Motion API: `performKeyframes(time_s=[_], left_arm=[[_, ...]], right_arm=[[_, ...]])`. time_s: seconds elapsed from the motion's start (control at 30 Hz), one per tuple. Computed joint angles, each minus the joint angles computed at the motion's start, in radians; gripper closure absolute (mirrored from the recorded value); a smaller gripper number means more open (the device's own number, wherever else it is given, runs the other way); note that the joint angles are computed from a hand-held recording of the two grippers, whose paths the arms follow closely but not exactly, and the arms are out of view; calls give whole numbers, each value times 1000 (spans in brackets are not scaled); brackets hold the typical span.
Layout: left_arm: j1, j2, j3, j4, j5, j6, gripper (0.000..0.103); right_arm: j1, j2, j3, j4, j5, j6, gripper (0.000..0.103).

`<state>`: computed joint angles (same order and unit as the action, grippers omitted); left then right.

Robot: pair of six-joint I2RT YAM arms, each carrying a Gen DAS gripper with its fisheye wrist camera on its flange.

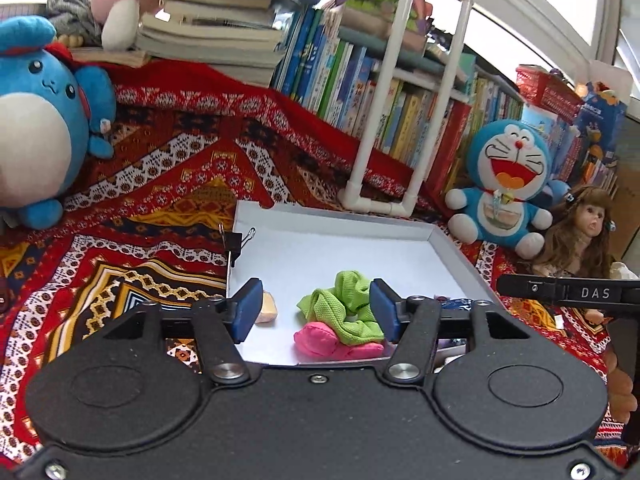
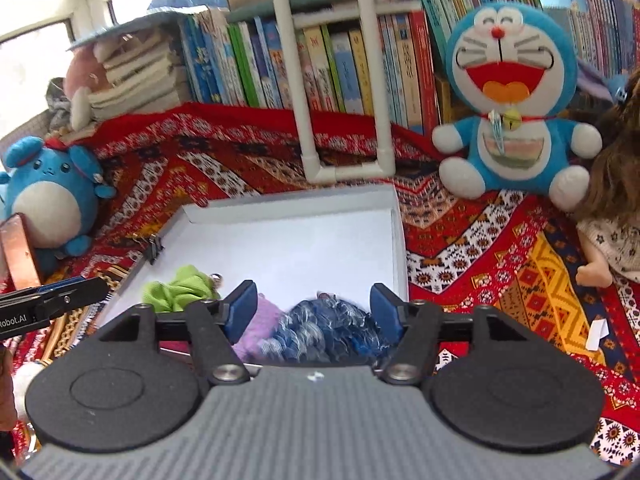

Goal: Organize soft objects
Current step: 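Carry cork and blue bag into the white tray and release both, then move the left tool to the white fluffy ball while the right tool reaches the pink box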

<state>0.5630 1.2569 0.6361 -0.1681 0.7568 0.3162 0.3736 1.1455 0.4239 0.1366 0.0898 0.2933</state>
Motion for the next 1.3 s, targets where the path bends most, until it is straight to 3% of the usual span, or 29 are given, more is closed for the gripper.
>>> performKeyframes(time_s=[0.33,0.47,0.53,0.7,0.83,1.0,1.13,1.2,1.3], left_arm=[[211,-184,-70,-185,187,192,25],[312,-229,-91,-301,266,337,23],[357,-240,-95,-365,293,413,22],[472,-233,-96,-528,341,623,20],[568,-199,-90,-676,370,831,18],[712,-117,-77,-900,393,1196,14],[828,-64,-86,-1006,387,1428,13],[881,-38,-89,-1032,389,1510,11],[934,-15,-101,-1002,395,1536,9]], right_arm=[[122,-346,-140,-88,66,1,14],[240,-506,-201,-148,168,1,10],[322,-576,-226,-178,243,0,4],[543,-711,-274,-257,437,4,0],[707,-753,-298,-306,582,36,0],[887,-781,-325,-358,746,112,0],[1025,-764,-341,-406,869,200,0],[1096,-728,-343,-426,927,248,0],[1208,-640,-338,-462,1012,351,0]])
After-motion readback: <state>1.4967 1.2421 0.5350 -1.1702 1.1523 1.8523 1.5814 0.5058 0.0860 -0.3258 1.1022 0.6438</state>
